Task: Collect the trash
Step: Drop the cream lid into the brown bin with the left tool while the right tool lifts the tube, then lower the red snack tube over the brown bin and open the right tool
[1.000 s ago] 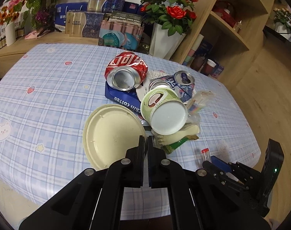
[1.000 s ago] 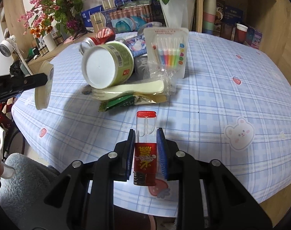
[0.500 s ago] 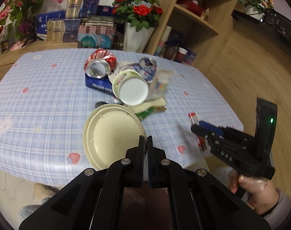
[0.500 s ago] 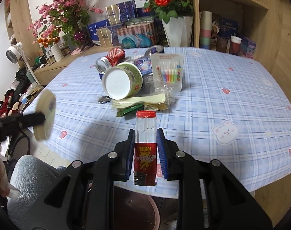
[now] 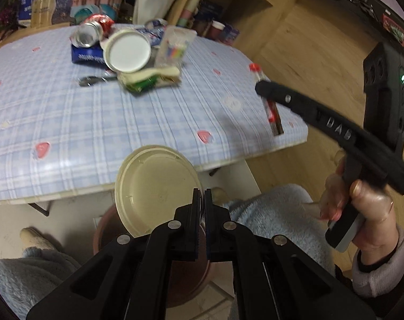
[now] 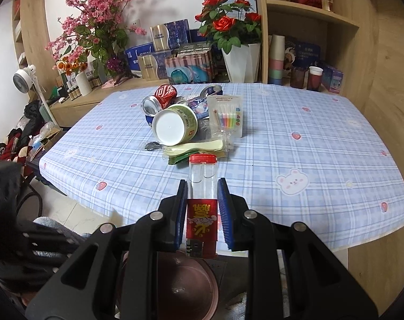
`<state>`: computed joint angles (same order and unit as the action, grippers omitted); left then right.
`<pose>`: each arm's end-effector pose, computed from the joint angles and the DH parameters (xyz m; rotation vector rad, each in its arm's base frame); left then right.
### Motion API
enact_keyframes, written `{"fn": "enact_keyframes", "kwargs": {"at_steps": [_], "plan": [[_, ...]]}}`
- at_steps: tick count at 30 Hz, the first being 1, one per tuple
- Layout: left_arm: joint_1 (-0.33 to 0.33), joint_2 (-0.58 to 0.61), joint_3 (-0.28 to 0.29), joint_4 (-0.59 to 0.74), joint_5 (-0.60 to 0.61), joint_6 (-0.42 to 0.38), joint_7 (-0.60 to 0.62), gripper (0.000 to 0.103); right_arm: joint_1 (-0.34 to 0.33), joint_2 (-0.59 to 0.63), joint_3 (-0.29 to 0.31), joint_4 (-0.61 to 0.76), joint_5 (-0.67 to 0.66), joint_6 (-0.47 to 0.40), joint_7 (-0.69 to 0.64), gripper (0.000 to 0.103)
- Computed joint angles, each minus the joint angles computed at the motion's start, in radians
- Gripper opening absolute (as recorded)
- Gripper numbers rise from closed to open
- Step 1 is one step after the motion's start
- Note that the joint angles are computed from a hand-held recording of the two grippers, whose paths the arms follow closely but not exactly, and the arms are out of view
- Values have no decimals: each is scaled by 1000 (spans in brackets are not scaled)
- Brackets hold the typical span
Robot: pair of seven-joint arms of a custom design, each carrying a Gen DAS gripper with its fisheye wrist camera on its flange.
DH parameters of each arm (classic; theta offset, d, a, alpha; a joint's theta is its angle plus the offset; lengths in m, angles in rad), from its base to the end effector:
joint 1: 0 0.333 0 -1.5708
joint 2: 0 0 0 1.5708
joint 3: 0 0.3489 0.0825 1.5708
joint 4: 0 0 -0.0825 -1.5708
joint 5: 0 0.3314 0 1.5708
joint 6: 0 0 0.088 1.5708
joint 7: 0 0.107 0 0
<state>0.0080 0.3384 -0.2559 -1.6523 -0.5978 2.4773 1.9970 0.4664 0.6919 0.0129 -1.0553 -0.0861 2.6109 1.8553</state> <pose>0.6419 -0.1342 0.5269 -1.7978 2.3178 -1.1109 0.6802 0.3509 0.5694 -1.8320 1.4345 -0.4968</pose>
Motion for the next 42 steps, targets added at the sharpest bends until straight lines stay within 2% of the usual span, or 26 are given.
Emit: {"fn": "enact_keyframes", "kwargs": {"at_steps": [5, 6, 7, 8, 9, 10, 14, 16, 19, 21, 23, 24, 28, 32, 38, 42], "plan": [[-15, 12, -10, 6, 9, -26, 9, 6, 0, -57, -10, -100, -12, 41, 17, 26], [-19, 11, -10, 6, 12, -16, 12, 12, -1, -67, -10, -114, -14, 47, 21, 26], [-21, 11, -11, 6, 12, -6, 15, 26, -2, -74, -11, -125, -17, 53, 24, 26], [-21, 6, -10, -2, 9, 19, 20, 34, -2, -82, -13, -137, -20, 60, 28, 26], [-24, -2, -8, -10, 9, 46, 18, 50, -3, -92, -13, -151, -24, 67, 30, 26], [-22, -15, -8, -24, -1, 83, 21, 58, -5, -98, -12, -161, -26, 73, 30, 26], [-29, -43, 14, -40, 31, 170, -11, 71, -7, -107, -3, -172, -29, 77, 27, 26], [-43, -69, 40, -78, 81, 264, -60, 84, -8, -106, 4, -171, -26, 75, 19, 26], [-53, -104, 74, -134, 164, 395, -143, 94, -8, -105, 16, -169, -19, 68, 0, 26], [-68, -116, 109, -158, 253, 456, -234, 96, -5, -105, 20, -171, -16, 63, -9, 26], [-102, -128, 176, -183, 380, 512, -368, 97, -4, -98, 29, -160, -8, 51, -24, 26], [-132, -131, 228, -190, 462, 534, -454, 97, -3, -95, 32, -157, -4, 45, -31, 26], [-190, -149, 350, -204, 681, 574, -679, 97, -2, -78, 51, -134, 22, 8, -60, 26], [-231, -163, 438, -211, 869, 588, -868, 97, 8, -66, 64, -119, 44, -31, -90, 26], [-219, -182, 459, -229, 1038, 582, -1033, 97, 22, -45, 72, -95, 69, -86, -113, 26], [-185, -188, 440, -242, 1100, 574, -1104, 97, 28, -32, 69, -82, 75, -118, -121, 26]]}}
